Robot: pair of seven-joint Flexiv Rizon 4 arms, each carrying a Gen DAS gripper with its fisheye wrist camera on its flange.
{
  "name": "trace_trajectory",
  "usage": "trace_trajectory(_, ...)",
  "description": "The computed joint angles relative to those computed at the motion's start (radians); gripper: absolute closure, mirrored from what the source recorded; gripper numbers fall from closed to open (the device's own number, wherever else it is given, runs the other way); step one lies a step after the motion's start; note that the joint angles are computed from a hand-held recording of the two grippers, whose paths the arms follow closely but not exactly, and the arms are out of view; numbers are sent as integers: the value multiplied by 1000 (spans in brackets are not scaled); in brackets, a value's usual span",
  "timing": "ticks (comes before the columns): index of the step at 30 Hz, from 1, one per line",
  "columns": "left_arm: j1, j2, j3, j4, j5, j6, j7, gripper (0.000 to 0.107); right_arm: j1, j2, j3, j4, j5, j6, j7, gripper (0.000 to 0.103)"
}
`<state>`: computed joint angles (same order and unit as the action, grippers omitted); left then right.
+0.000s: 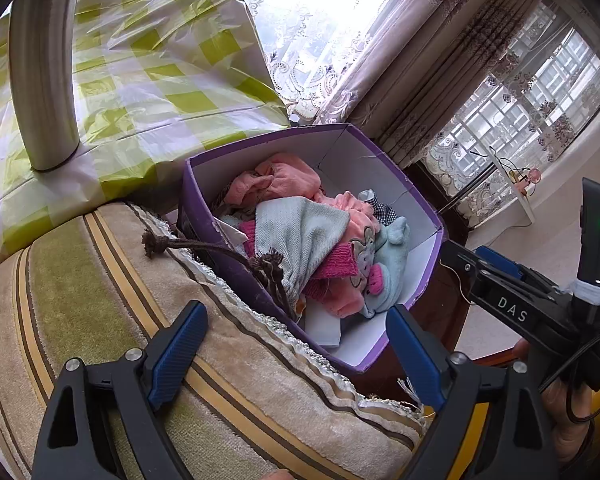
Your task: Organize soft objects
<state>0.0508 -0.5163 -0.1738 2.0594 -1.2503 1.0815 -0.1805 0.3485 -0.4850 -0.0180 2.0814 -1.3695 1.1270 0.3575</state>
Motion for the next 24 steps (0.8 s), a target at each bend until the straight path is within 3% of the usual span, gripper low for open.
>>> trace_trajectory(24,0,-14,-3,-21,8,-23,-55,4,-4,-3,-1,0,-3,9,1,38)
